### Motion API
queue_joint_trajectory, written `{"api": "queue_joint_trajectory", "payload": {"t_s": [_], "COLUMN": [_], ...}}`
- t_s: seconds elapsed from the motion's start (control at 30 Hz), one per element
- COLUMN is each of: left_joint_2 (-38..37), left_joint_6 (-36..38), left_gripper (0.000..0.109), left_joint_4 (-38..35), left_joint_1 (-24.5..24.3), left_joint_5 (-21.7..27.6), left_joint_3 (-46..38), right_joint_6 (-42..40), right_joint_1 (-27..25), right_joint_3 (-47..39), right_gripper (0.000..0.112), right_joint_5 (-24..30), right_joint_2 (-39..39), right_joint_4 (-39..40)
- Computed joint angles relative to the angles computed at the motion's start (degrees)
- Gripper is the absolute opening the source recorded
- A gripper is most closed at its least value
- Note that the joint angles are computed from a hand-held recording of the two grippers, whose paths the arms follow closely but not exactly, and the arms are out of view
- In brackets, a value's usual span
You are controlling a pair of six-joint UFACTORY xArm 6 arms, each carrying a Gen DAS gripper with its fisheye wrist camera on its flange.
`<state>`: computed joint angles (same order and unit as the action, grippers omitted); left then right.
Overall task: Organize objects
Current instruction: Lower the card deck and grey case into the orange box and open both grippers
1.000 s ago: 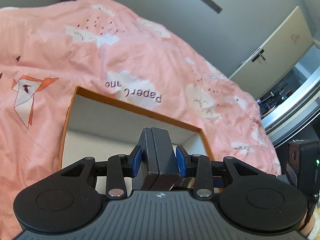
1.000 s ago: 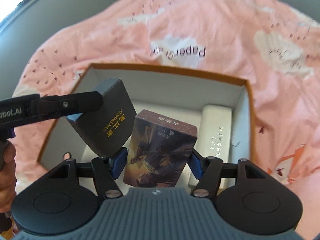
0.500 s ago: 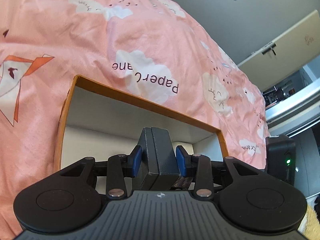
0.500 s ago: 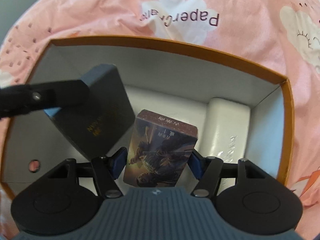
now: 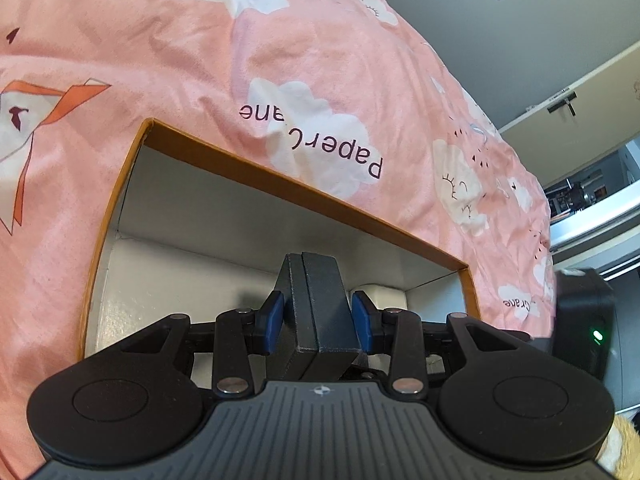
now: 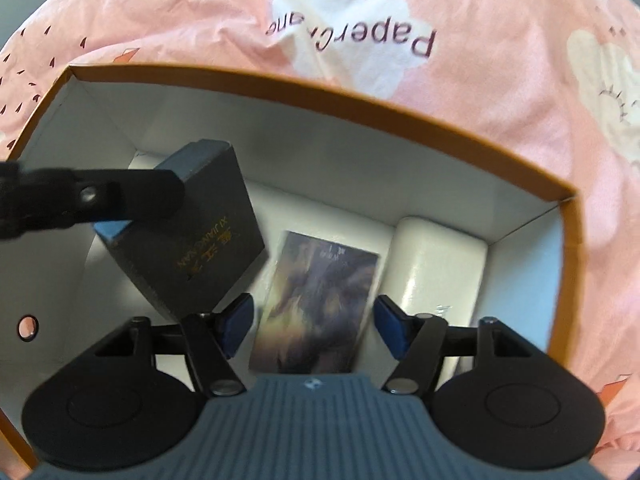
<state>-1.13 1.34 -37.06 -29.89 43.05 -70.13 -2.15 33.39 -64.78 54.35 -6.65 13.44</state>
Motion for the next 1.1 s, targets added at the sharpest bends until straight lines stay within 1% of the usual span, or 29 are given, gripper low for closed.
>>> {"api": "queue_joint_trajectory", "payload": {"t_s": [0.07, 0.13, 0.2, 0.23, 0.3, 0.4, 0.5, 0.53, 0.63, 0.7, 0.77, 0.83, 0.9, 1.03, 1.1], "left_joint_2": [0.2, 0.3, 0.4, 0.5, 0.8, 0.7, 0.9, 1.0, 1.2, 1.6, 2.1, 2.1, 2.3, 2.5, 3.1], "left_joint_6": [-0.6, -1.1, -1.6, -2.3, -4.5, -5.0, -9.9, -9.9, -8.1, -6.8, -4.7, -2.2, 1.0, 9.0, 12.9], "left_gripper": [0.042, 0.042, 0.042, 0.042, 0.042, 0.042, 0.042, 0.042, 0.042, 0.042, 0.045, 0.046, 0.050, 0.053, 0.055], "left_joint_4": [-0.8, -2.0, -2.0, -1.0, 2.2, 4.1, 14.5, 15.6, 15.8, 18.5, 21.8, 23.2, 24.7, 27.3, 28.4], "left_joint_1": [-0.1, -0.3, -0.5, -0.7, -1.1, -1.3, -1.9, -1.8, -1.5, -2.0, -2.5, -2.8, -3.2, -3.9, -4.1], "left_joint_5": [-0.3, -1.0, -1.4, -1.5, -1.3, -0.9, 2.0, 3.0, 5.6, 7.6, 9.7, 11.3, 13.3, 17.1, 20.2], "left_joint_3": [0.0, 0.3, 0.6, 0.6, 0.3, 0.1, -1.8, -2.1, -3.2, -4.4, -5.6, -6.3, -7.3, -8.8, -10.2], "right_joint_6": [0.0, -1.9, -5.2, -7.2, -9.1, -8.0, -8.2, -8.3, -8.9, -9.7, -10.3, -10.6, -11.2, -12.7, -13.6], "right_joint_1": [0.0, -0.2, -0.1, -0.5, 0.4, 2.5, 3.4, 3.5, 3.9, 4.1, 4.1, 4.1, 4.0, 3.9, 3.8], "right_joint_3": [1.1, 1.8, 1.9, 2.1, 2.6, 3.4, 3.6, 3.7, 4.4, 4.8, 5.1, 5.5, 6.0, 6.7, 6.9], "right_gripper": [0.074, 0.069, 0.064, 0.062, 0.060, 0.059, 0.056, 0.056, 0.056, 0.056, 0.056, 0.056, 0.056, 0.056, 0.055], "right_joint_5": [-0.8, 0.1, 2.3, 3.5, 4.4, 4.1, 4.4, 4.4, 3.8, 3.8, 4.0, 4.0, 3.9, 3.8, 3.9], "right_joint_2": [-1.5, -2.8, -3.5, -4.0, -4.4, -4.8, -4.9, -5.0, -5.6, -5.9, -6.3, -6.8, -7.2, -8.0, -8.1], "right_joint_4": [-1.0, -0.4, 0.5, 0.5, -1.5, -7.3, -9.2, -9.2, -9.9, -10.3, -10.6, -10.8, -10.9, -11.1, -10.8]}}
